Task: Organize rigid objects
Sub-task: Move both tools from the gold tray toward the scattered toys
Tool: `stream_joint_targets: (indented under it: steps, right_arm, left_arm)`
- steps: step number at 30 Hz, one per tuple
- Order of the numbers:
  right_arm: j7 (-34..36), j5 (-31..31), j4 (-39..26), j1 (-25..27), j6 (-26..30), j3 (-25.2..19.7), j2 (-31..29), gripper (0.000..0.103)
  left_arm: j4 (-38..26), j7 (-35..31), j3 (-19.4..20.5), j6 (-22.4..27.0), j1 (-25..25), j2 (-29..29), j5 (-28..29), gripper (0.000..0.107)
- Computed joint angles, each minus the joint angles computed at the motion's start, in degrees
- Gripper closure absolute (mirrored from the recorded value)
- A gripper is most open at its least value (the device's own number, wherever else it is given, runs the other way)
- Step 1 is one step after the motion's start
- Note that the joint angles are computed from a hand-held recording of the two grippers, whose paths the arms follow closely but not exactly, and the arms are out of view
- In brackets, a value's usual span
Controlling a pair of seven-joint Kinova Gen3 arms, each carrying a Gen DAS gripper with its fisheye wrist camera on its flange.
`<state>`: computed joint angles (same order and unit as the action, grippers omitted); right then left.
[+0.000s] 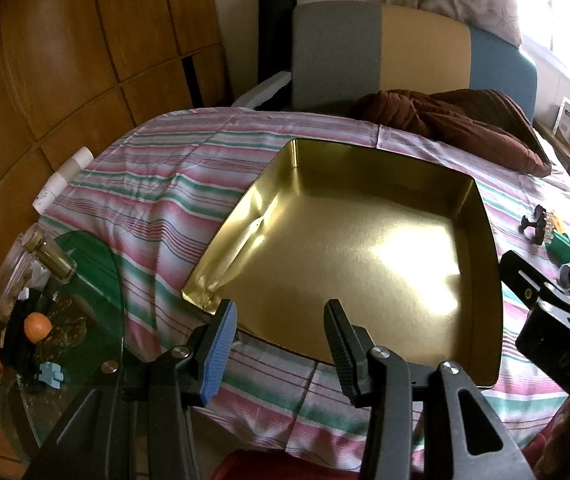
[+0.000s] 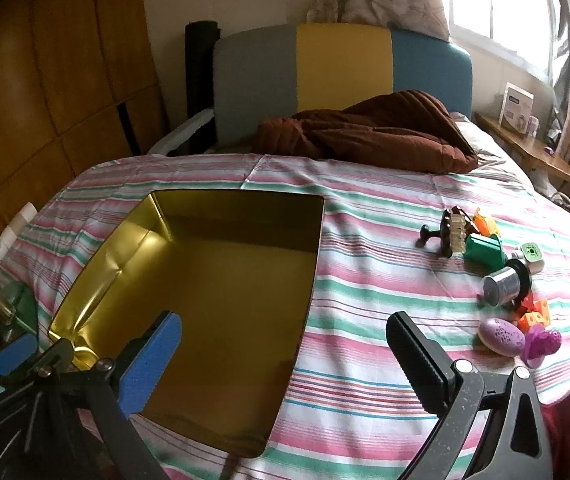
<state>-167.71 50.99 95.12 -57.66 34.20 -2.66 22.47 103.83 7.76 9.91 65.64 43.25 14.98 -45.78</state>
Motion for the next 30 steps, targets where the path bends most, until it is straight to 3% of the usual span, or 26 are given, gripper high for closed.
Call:
stream_joint_targets:
  steps: [3, 5, 8, 11, 14, 16, 19, 22, 26, 30]
  right_arm:
    - [1.0, -1.6, 0.4, 1.1, -0.6, -0.5, -0.1, 0.000]
    - [1.7, -2.4, 0.7, 1.5, -0.8, -0.5, -0.2, 0.000]
    - [2.2, -2.9, 1.7, 1.9, -1.3, -0.3, -0.7, 0.000]
    - [5.1, -4.1, 3.0, 4.0, -2.8, -1.0, -1.2, 0.000]
    - [3.4, -3.0, 7.0, 3.3, -7.1, 2.3, -2.8, 0.000]
    - [5.8, -5.5, 8.6, 6.1, -8.9, 1.5, -3.6, 0.000]
    - [11.8, -9.7, 9.3, 11.0, -6.6, -1.8, -3.9, 0.000]
    - [16.0, -12.8, 11.0, 14.3, -5.8, -1.7, -5.1, 0.000]
    - [13.3, -12.5, 14.5, 15.8, -6.8, 2.6, -8.2, 0.000]
    - [15.2, -16.7, 15.4, 23.5, -6.2, 1.8, -10.5, 0.000]
  left_arm:
    - [0.0, -0.2, -1.4, -0.4, 1.1, 0.1, 0.6, 0.062]
    - [0.2, -1.2, -5.1, -2.0, 3.9, -0.1, 1.7, 0.062]
    - [2.6, -2.0, -7.7, -7.7, 4.7, -1.7, 2.7, 0.062]
    - [6.2, -0.1, -2.1, -14.7, -1.6, -4.2, 1.8, 0.062]
    - [9.4, 1.7, 1.9, -21.2, -6.1, -6.2, 0.1, 0.062]
    - [8.8, 0.0, 0.4, -21.9, -4.5, -5.5, 0.9, 0.062]
    - [6.4, -3.2, -4.6, -20.6, 1.4, -3.5, 2.1, 0.062]
    - [8.3, -3.6, -7.5, -26.2, 4.1, -4.4, 1.0, 0.062]
    - [11.7, -2.6, 0.1, -35.5, -4.0, -6.2, -2.5, 0.062]
    - [12.7, -8.8, 7.6, -44.0, -13.5, -6.0, 2.1, 0.057]
